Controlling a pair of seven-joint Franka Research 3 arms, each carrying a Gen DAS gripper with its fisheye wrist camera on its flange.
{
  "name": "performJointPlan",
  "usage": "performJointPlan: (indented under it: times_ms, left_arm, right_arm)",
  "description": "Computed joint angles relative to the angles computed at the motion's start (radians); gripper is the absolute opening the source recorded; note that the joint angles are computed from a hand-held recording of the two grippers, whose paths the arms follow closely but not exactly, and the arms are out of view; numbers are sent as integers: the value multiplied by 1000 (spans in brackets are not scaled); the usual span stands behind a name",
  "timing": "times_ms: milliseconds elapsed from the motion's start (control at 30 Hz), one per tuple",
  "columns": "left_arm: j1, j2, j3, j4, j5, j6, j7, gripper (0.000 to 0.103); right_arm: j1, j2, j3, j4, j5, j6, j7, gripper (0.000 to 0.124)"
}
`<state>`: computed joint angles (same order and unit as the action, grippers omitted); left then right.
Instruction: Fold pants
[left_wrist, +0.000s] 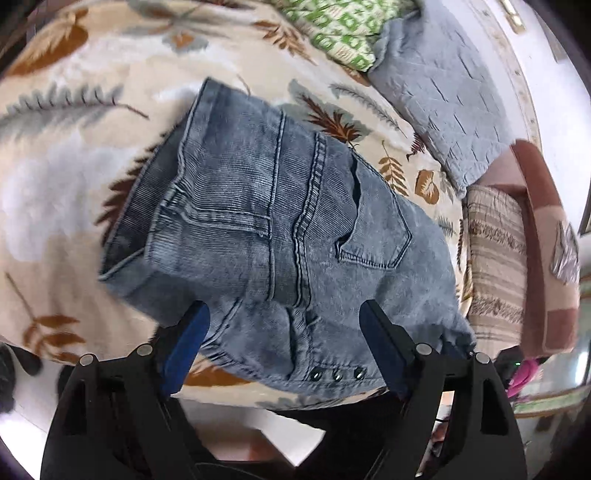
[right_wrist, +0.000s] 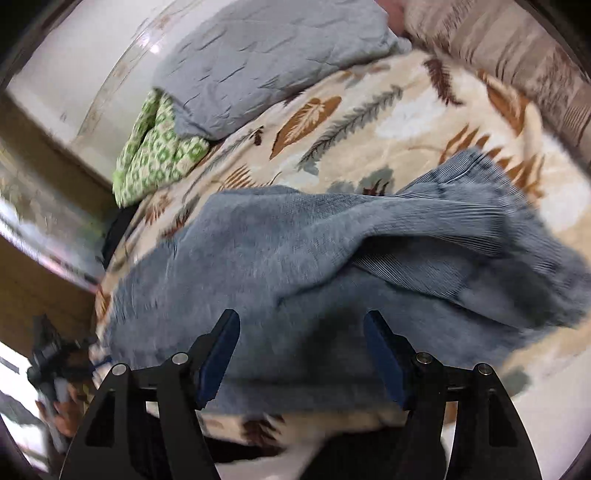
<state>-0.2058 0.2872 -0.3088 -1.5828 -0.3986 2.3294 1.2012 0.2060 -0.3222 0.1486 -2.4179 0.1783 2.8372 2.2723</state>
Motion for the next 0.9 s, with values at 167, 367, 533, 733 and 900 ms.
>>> performJointPlan:
  times_ms: [167, 367, 533, 733, 900]
  left_arm:
    - [-12, 65, 0, 64, 20, -10, -39, 84]
    - [-46, 145, 23, 192, 160, -65, -124, 26]
    - [35, -3, -15, 21, 29, 69, -23, 12]
    - [23, -171, 32, -188, 34, 122, 11, 12]
    - [22, -144, 40, -206, -45, 55, 17, 12]
  right_arm:
    - [35, 99, -48, 36, 111, 106, -23, 71]
    - [80, 149, -89, 68, 237, 155, -124, 5]
    - [132, 26, -101, 7, 324, 205, -220, 5]
    - [185, -104, -85, -100, 382, 131, -248, 7]
    - [270, -92, -132, -167, 529, 108, -262, 10]
